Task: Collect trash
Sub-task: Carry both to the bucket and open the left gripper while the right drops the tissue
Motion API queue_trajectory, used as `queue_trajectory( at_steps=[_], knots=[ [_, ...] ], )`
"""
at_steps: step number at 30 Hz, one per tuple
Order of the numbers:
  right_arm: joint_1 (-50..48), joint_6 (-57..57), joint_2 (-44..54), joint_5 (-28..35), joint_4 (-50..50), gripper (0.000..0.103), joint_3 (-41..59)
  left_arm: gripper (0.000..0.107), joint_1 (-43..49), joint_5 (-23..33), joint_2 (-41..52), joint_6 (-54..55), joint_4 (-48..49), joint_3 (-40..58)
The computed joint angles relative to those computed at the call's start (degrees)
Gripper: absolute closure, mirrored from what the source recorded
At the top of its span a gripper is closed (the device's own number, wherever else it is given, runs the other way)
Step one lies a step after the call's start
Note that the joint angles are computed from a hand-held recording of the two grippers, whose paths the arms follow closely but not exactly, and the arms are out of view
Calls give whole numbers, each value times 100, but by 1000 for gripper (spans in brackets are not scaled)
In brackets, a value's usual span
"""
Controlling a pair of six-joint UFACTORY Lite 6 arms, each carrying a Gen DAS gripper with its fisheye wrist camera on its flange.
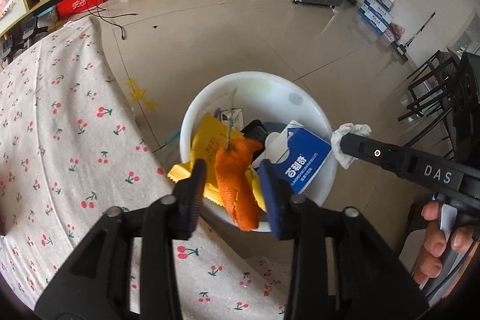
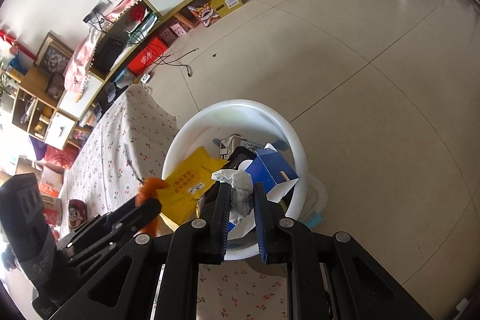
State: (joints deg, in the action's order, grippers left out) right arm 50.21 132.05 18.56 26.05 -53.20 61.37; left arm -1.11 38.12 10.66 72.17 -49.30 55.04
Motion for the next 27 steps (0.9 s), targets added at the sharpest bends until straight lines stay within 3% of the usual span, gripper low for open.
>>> queue_trajectory(
  at_steps=[1, 6, 10, 12, 14, 27],
  knots=[
    [-7, 23, 4, -9, -12, 86, -3, 52, 102, 40, -74, 118, -93, -65],
    [4, 22, 77, -11, 25, 86, 69, 51, 583, 413, -203, 197, 22, -44],
    [-8, 22, 182, -20, -26, 85, 228, 35, 1088, 689, -360, 432, 63, -85],
    [-29, -36, 219, -63, 53, 75, 298, 31, 1397, 823, -419, 594, 115, -95],
    [1, 12, 220, -3, 47, 49, 341, 29, 1702, 942, -441, 734, 192, -71],
    [416, -1186, 724, 1005, 972, 38, 1575, 17, 3520, 1468, 134, 1318, 725, 892]
  ],
)
